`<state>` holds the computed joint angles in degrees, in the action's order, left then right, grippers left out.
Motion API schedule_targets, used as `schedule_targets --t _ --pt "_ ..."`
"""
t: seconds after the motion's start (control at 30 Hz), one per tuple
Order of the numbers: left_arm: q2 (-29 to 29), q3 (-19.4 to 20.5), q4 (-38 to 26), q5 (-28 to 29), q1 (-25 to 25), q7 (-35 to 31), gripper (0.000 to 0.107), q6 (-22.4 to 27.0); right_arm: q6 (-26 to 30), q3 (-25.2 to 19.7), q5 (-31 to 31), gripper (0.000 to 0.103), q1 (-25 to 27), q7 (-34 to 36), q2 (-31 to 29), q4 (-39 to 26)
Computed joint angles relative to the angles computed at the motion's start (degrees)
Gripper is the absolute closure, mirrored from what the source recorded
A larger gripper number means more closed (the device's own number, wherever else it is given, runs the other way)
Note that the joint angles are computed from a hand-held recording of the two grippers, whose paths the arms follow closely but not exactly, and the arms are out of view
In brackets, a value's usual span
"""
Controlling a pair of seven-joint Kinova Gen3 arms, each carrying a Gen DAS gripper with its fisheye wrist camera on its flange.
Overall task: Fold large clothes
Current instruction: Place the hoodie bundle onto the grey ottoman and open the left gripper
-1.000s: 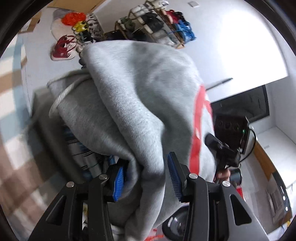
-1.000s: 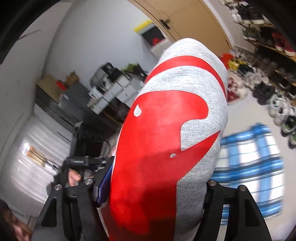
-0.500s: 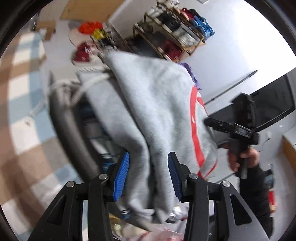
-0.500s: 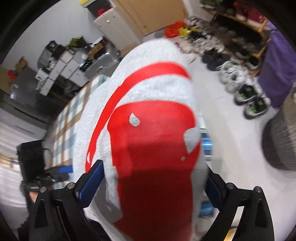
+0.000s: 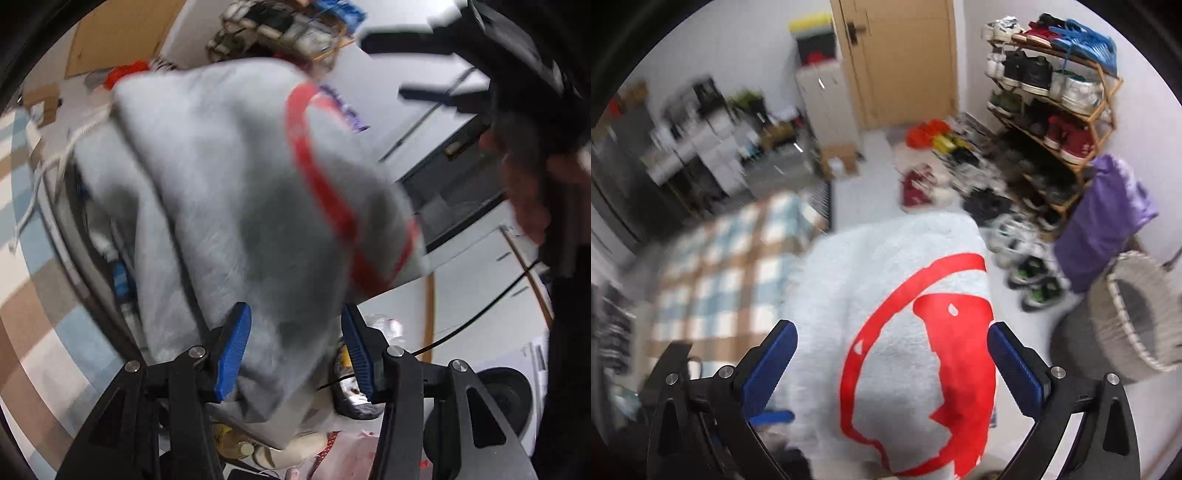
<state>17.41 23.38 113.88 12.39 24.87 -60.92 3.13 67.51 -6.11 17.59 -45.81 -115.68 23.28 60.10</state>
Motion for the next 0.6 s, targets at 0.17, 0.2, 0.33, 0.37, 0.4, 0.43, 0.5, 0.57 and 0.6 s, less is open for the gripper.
schedule_targets --t 0.17,0.2,0.33,0.37,0.4,0.43,0.5,0.57,0.6 --pt "-0.5 5.7 7.5 -3.0 -6.6 4.5 0.063 -9.5 8.2 4.2 7.2 0.000 -8.6 6.6 13.3 -12.6" --pt "-0.8 4.8 7.8 -2.7 -5.8 3.4 0.063 -9.6 9.4 3.6 6.2 0.000 -8.1 8.2 15.9 -15.2" --pt "-1.4 3.2 9.8 -4.2 -5.1 5.5 0.063 -11.5 14.5 10.4 2.6 0.000 -11.7 11.6 23.8 -22.9" --pt "-1.1 5.3 11.0 -6.4 -7.6 7.9 0.063 -13.2 14.1 12.4 0.6 0.000 -12.3 11.1 23.7 -22.6" --pt "-0.6 7.5 11.9 -8.7 -10.3 10.0 0.063 -14.5 12.9 13.3 -1.0 0.000 -12.3 10.0 23.3 -21.5" --pt "-0.4 9.7 12.7 -11.1 -12.8 12.1 0.063 -15.6 11.0 13.9 -1.8 0.000 -12.4 9.5 22.3 -19.3" --pt "-0.4 11.1 13.0 -13.3 -14.7 14.5 0.063 -15.6 6.5 11.7 -3.9 0.000 -10.3 10.1 19.4 -14.8" --pt "-3.5 8.4 13.0 -12.1 -12.4 14.3 0.063 -12.8 1.9 6.4 -8.6 0.000 -5.0 8.7 14.2 -10.4" --pt "-6.2 5.9 14.3 -10.1 -10.0 13.7 0.063 -10.4 -0.3 4.2 -10.9 0.000 -2.4 6.8 11.6 -7.8"
